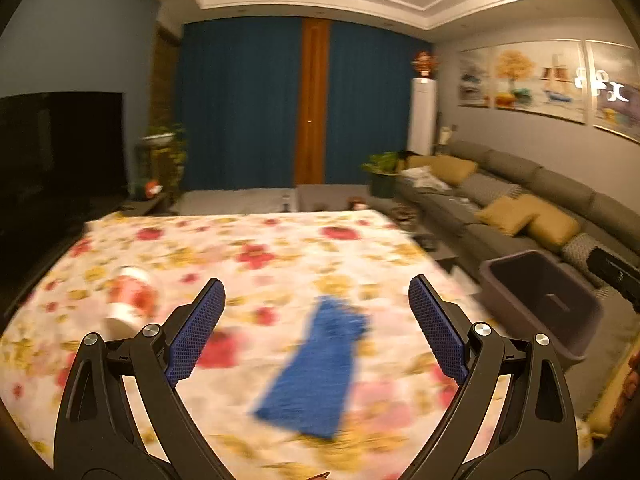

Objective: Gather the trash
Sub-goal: 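Move both open tools back from the bin to the bed, then grasp the white-and-orange paper cup with the left tool while the right tool grasps the blue mesh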

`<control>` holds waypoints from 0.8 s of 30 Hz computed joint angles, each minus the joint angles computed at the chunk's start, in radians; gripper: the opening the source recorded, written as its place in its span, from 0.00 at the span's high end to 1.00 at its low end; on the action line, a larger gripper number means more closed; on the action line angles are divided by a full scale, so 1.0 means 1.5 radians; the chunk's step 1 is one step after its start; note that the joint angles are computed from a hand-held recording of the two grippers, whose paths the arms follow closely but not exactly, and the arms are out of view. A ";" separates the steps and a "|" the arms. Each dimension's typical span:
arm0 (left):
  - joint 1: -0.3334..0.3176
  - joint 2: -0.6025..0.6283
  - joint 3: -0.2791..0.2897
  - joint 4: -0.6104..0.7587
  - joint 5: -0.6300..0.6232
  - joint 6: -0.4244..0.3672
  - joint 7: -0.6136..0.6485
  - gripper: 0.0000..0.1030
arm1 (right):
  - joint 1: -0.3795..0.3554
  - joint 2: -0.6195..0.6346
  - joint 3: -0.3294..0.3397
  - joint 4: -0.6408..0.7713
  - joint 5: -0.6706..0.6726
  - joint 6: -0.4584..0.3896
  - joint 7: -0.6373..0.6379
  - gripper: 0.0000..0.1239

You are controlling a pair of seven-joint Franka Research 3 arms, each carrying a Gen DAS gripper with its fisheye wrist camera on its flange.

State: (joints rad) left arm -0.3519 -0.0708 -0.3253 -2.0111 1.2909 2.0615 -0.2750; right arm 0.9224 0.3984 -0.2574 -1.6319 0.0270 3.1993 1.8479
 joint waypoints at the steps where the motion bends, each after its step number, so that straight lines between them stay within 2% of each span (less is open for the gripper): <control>1: 0.002 -0.017 0.003 -0.018 -0.007 -0.005 -0.007 0.11 | 0.003 0.008 0.004 0.010 -0.002 -0.009 -0.002 0.29; 5: 0.019 -0.080 -0.001 -0.086 -0.029 -0.024 -0.034 0.11 | 0.004 0.045 0.036 0.062 -0.020 -0.047 -0.004 0.29; 7: 0.030 -0.108 -0.002 -0.118 -0.042 -0.029 -0.039 0.11 | 0.016 0.069 0.036 0.095 -0.038 -0.065 0.008 0.29; 12: 0.065 -0.159 0.002 -0.180 -0.074 -0.019 -0.045 0.11 | 0.010 0.132 0.069 0.189 -0.073 -0.122 0.023 0.30; 19: 0.118 -0.206 0.024 -0.247 -0.098 0.056 -0.070 0.11 | 0.013 0.244 0.087 0.361 -0.118 -0.211 0.054 0.30; 24: 0.156 -0.202 0.034 -0.254 -0.109 0.109 -0.057 0.11 | 0.006 0.313 0.106 0.473 -0.135 -0.272 0.052 0.30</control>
